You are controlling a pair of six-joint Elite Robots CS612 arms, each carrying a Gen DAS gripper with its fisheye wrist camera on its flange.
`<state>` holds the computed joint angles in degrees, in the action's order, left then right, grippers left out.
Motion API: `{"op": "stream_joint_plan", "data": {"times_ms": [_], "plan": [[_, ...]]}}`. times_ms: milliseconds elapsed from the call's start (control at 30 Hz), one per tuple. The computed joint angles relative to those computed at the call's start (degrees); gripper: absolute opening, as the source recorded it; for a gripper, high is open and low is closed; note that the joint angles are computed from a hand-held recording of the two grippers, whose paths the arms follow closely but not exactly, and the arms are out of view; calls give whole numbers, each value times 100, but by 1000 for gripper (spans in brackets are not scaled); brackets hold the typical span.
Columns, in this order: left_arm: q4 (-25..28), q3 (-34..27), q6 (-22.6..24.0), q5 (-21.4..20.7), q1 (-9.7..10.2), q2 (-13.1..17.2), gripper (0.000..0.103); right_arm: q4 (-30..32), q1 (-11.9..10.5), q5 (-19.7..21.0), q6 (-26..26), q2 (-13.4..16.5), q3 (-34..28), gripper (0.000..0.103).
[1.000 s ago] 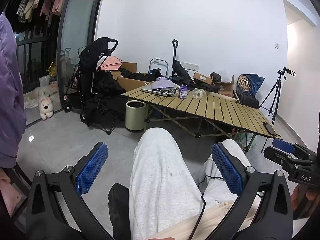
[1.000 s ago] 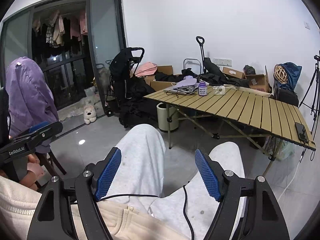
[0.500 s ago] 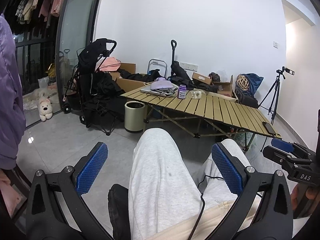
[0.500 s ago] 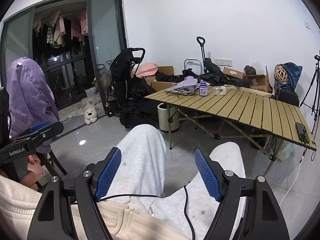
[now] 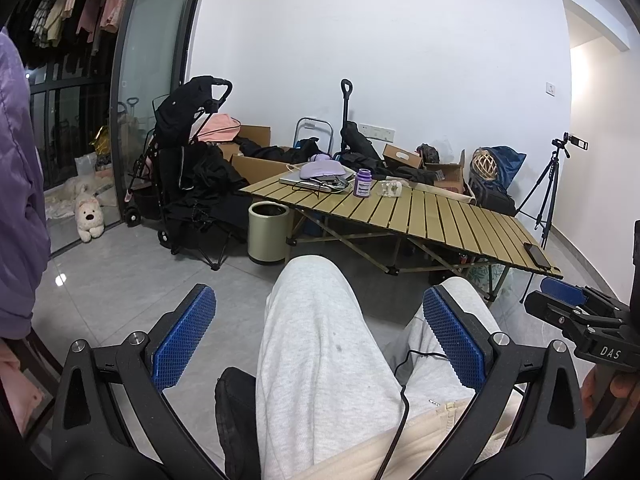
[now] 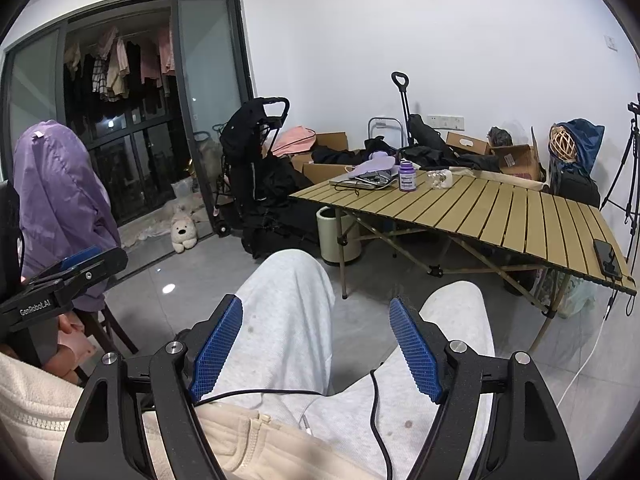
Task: Organize rigid objects
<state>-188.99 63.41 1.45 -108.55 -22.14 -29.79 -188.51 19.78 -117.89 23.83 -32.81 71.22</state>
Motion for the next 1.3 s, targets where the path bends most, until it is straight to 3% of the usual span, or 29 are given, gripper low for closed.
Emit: {"op": "stream_joint_plan", "data": {"times_ms": [1300], "plan": [[21, -15, 13, -23, 9, 6, 103, 39, 2, 12, 47, 8, -18, 81]]}}
